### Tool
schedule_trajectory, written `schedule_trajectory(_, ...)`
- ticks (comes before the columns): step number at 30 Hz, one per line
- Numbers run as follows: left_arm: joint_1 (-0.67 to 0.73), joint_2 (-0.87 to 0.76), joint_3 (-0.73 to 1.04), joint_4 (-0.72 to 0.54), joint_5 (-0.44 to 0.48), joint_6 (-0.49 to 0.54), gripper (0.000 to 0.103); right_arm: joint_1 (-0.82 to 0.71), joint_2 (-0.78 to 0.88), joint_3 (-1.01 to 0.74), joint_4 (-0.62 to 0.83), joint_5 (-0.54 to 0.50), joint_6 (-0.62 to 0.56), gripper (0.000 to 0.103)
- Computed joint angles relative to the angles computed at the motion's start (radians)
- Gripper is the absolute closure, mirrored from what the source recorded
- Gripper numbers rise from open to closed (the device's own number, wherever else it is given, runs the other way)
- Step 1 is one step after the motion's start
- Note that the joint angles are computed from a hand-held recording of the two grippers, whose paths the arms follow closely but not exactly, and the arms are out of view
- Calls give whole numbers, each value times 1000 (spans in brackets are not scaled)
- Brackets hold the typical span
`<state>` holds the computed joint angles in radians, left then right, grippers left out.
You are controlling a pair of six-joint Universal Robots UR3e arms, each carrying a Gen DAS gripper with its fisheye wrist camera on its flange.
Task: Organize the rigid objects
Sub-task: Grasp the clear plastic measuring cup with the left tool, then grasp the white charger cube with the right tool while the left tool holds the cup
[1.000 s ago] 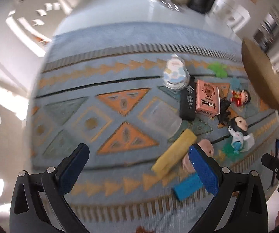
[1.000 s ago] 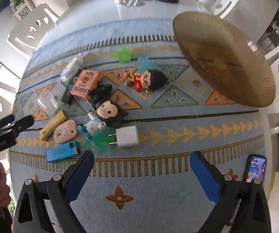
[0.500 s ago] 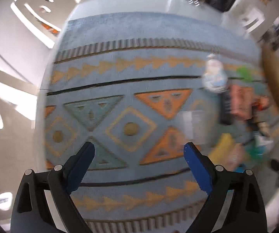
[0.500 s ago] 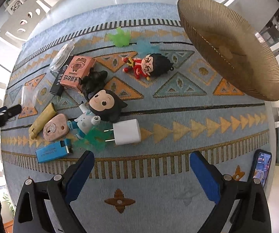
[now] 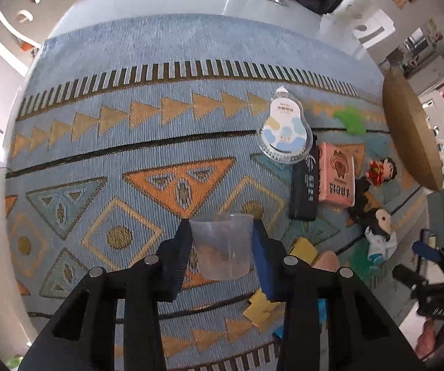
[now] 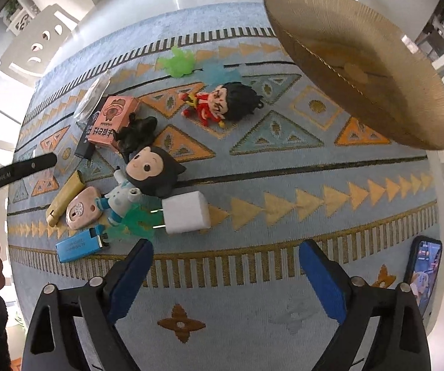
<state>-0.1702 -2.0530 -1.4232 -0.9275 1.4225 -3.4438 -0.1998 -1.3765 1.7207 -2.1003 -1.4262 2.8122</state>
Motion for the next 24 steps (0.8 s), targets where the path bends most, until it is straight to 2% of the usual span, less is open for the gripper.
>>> schedule_trajectory(7, -40, 24, -20, 35, 61, -34, 68, -12, 27, -3, 18, 50, -44, 38)
schedule_trajectory(11, -24, 48, -35, 30, 52, -19, 68, 2, 33, -6, -3, 58, -109, 41)
schedule_trajectory(14, -23, 63, -55, 42, 42, -21, 68, 31, 75, -52, 4, 21, -156, 47)
schedule_trajectory(16, -31, 67, -57, 42, 53, -14, 68, 19, 82, -71, 34, 46, -192, 53)
schedule_trajectory(18, -48, 46, -27, 37, 63, -23, 68, 18, 77, -68, 43, 53, -212, 54)
schedule_trajectory(24, -61, 36, -13, 30, 71, -29, 68, -11, 58, -34, 100, 169, -238, 57)
